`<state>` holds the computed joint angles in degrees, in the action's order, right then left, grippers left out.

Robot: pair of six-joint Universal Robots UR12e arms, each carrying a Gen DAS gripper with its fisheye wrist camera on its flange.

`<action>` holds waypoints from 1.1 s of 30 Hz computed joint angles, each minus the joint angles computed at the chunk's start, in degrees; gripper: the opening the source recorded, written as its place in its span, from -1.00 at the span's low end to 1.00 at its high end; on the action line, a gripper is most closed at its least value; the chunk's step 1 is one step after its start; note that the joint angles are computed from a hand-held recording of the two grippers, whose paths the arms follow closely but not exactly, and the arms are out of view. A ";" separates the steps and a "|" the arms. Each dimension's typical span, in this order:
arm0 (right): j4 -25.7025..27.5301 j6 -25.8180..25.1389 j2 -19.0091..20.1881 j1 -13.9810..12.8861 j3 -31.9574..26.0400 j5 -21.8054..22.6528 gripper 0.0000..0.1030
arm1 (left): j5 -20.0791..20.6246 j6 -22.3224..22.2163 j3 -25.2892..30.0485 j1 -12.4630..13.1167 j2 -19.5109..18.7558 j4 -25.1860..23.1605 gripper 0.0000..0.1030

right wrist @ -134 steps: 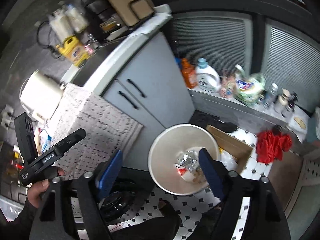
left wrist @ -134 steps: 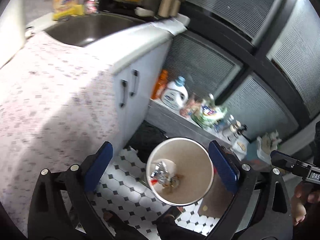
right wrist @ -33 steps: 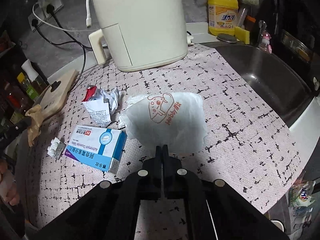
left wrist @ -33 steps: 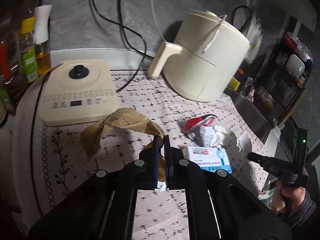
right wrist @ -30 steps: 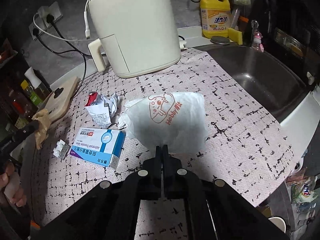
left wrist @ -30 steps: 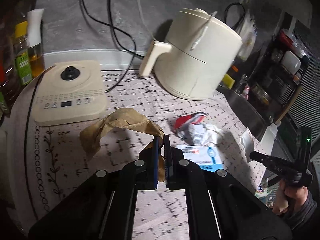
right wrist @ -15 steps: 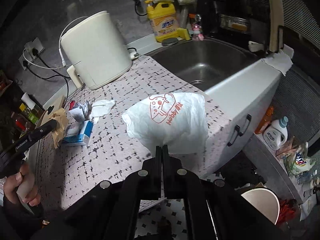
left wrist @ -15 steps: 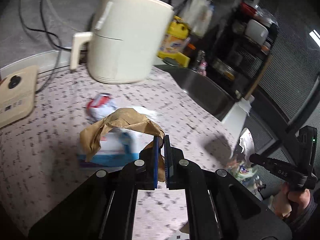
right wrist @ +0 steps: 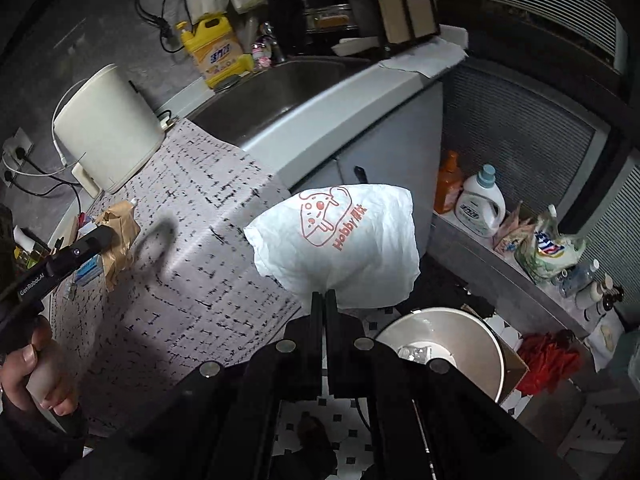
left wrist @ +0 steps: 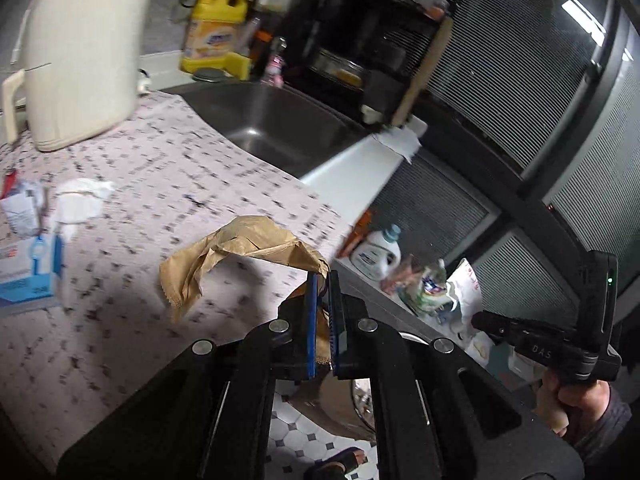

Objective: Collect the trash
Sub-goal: 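Carry the tan paper and white bag over the bin and open both tools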

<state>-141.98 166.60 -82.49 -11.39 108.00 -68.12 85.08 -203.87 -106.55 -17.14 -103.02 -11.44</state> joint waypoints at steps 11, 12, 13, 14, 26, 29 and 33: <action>6.86 -1.50 0.12 -6.32 3.79 -2.35 -0.94 | -2.18 0.69 5.13 -5.37 -5.46 -5.78 -0.89; 8.67 -2.53 0.46 -6.97 3.86 -1.72 -0.88 | -2.23 0.68 5.58 -5.90 -5.98 -6.35 -0.89; 10.02 -3.72 0.77 -7.54 3.89 -0.79 -0.88 | -2.28 0.66 5.98 -6.25 -6.38 -6.86 -0.89; 10.43 -4.76 1.06 -8.14 4.30 0.09 -0.88 | -2.38 0.57 6.38 -6.62 -6.80 -7.53 -0.89; 11.71 -4.96 4.24 -11.68 5.14 -1.17 0.05 | -2.62 0.57 10.08 -9.80 -10.68 -14.02 -0.89; 11.45 -5.12 3.71 -12.81 5.55 -1.90 0.05 | -3.53 0.57 11.20 -10.37 -11.87 -15.02 -0.89; 11.51 -4.94 2.77 -14.71 5.95 -2.39 0.05 | -5.21 0.71 13.28 -11.23 -13.89 -16.15 -0.89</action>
